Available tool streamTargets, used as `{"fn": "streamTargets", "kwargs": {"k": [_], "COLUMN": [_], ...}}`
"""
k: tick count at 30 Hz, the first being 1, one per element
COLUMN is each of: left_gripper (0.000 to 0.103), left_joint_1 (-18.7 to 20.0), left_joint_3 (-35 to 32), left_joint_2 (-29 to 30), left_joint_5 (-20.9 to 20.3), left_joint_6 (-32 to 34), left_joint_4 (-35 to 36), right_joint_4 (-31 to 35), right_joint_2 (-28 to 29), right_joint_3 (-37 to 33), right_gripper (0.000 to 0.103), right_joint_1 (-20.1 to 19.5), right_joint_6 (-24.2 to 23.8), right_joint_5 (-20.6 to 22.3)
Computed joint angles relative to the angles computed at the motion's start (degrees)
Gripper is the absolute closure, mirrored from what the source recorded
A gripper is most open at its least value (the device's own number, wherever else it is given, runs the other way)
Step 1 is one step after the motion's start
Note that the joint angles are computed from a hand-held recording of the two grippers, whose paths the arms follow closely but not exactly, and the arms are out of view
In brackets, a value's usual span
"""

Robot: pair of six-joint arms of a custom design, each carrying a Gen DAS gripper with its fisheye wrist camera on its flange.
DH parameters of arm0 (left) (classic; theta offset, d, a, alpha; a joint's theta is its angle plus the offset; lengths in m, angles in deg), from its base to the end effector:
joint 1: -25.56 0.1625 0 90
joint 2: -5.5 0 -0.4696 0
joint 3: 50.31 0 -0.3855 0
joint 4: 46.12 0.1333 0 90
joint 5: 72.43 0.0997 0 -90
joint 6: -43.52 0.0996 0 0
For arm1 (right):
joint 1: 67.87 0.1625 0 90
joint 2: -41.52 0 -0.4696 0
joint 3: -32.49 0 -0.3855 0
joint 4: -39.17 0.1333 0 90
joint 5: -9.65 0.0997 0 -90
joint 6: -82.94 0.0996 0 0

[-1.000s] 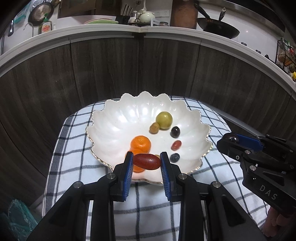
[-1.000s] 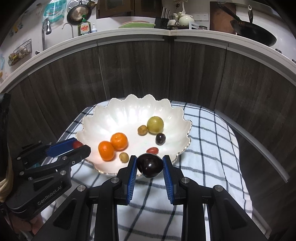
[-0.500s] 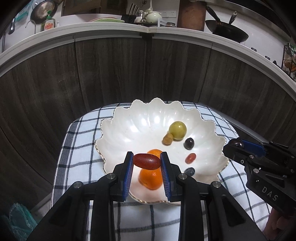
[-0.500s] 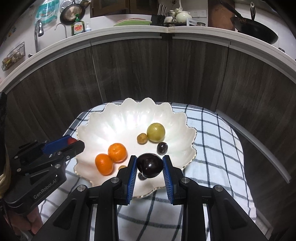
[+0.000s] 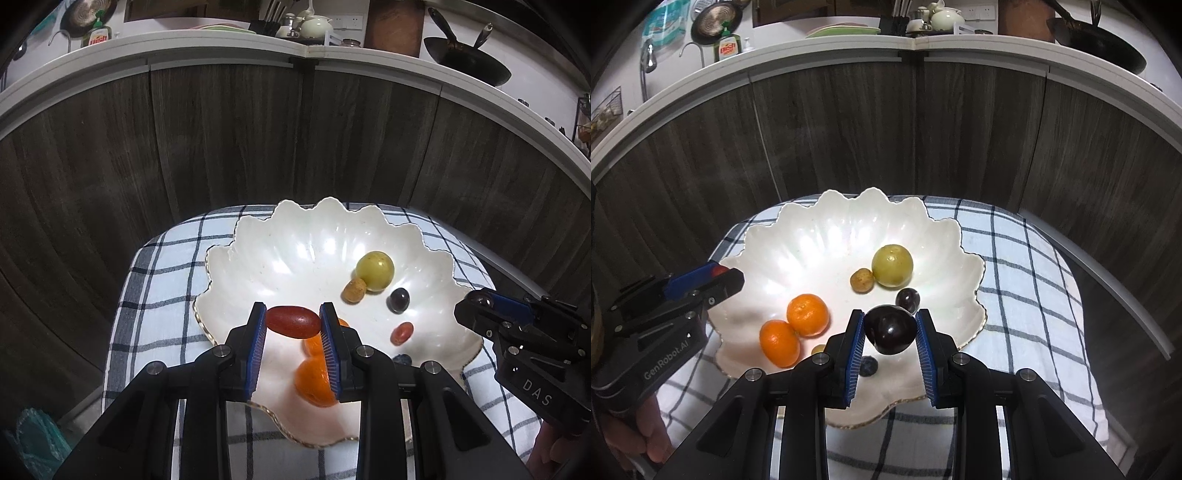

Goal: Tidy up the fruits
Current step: 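Carry the red tomato and dark plum with both grippers over the bowl, then open both grippers to drop the tomato and plum into the bowl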

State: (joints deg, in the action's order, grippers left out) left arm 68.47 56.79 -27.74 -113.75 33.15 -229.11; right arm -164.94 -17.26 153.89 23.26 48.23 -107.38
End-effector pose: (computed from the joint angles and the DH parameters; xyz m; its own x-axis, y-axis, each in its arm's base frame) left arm -0.3092 -0.5716 0.0201 -0.7441 0.1951 -0.6390 0.5673 0.6896 -0.4501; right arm 0.0989 -0.5504 0.2446 -0.7309 -0.0767 0.6782 -0.5212 0.7042 -0.4821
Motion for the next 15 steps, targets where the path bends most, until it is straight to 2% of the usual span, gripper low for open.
{"fn": "streamTargets", "kwargs": {"k": [15], "left_gripper": [0.072], "left_joint_1": [1.97], "left_joint_3": [-2.09], "left_joint_2": [0.84], "left_joint_5": [-0.5], "left_joint_6": [-0.12], "left_joint_4": [2.25], "right_joint_4": [2.02], "right_joint_2": [2.08], "right_joint_3": [-2.48], "right_gripper": [0.073], "right_joint_1": [-0.56], "right_joint_6": [0.57], "right_joint_5": [-1.31]}}
